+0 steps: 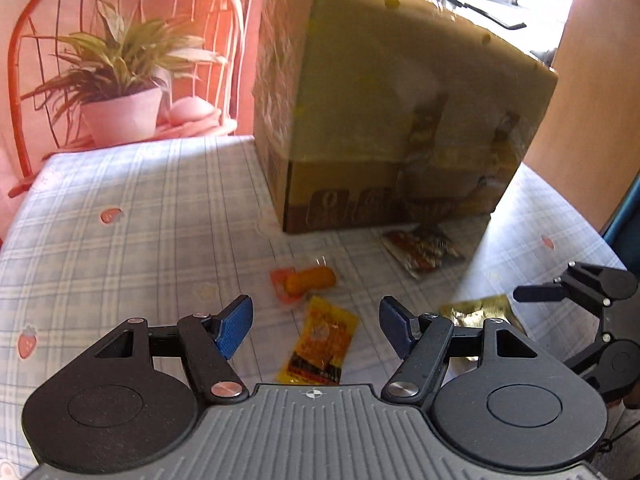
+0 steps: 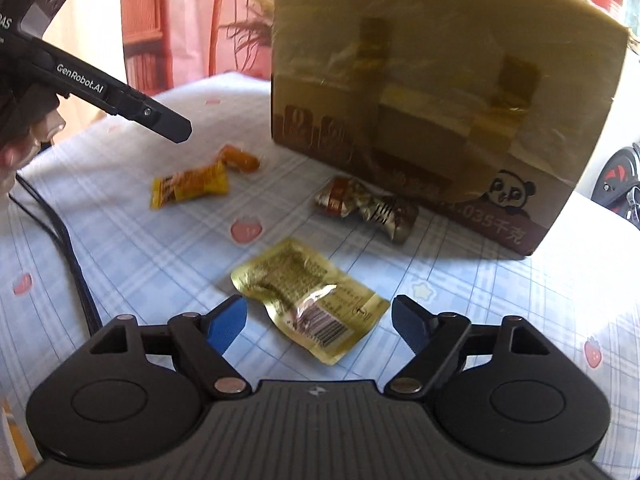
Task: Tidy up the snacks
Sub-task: 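Move the left tool to the yellow candy packet while the right tool approaches the gold packet, then grasp the yellow candy packet with the left tool while the right tool grasps the gold packet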
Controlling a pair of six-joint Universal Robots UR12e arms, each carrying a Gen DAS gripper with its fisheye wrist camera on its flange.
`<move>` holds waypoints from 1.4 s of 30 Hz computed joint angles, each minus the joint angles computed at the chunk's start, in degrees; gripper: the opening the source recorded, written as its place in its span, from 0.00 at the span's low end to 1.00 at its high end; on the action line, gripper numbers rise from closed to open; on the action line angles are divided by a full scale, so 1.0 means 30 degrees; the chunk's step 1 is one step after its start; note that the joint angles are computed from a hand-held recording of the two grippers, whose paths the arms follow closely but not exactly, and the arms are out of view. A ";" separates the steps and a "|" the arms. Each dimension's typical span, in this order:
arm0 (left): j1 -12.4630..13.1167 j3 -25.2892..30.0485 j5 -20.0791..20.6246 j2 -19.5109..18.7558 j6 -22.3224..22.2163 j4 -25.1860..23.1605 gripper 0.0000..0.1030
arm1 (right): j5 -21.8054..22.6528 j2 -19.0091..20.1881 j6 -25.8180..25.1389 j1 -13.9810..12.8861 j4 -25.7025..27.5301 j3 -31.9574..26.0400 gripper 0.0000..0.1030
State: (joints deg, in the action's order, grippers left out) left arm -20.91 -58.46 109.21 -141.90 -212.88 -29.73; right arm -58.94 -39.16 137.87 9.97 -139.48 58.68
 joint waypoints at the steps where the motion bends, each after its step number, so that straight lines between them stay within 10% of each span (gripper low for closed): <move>1: -0.0023 -0.0049 -0.0040 0.0003 -0.0026 -0.0011 0.70 | -0.0067 0.0065 -0.0038 0.0016 0.0162 -0.0100 0.80; 12: -0.0089 0.0216 -0.0433 -0.0276 0.0111 -0.0428 0.70 | -0.0510 0.1131 0.1657 0.0253 0.0777 -0.1867 0.84; 20: -0.0087 0.0236 -0.0684 -0.0408 0.0519 -0.0561 0.69 | -0.0400 0.0926 0.3273 0.0057 -0.0773 -0.1118 0.61; 29: -0.0083 0.0729 -0.0285 -0.0813 0.0484 -0.1033 0.68 | -0.0325 0.0904 0.3652 0.0034 -0.1016 -0.1014 0.62; 36: -0.0167 0.0579 -0.0328 -0.0927 -0.0151 -0.0256 0.32 | -0.0367 0.1093 0.3834 0.0115 -0.1279 -0.1187 0.65; 42: -0.0395 0.0442 -0.0135 -0.0976 -0.0350 0.0408 0.31 | -0.0194 0.1046 0.3975 0.0076 -0.1660 -0.1006 0.57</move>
State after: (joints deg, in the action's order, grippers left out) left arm -22.10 -57.13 108.81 -144.83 -213.93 -28.51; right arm -59.53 -36.02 149.79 10.19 -144.46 55.66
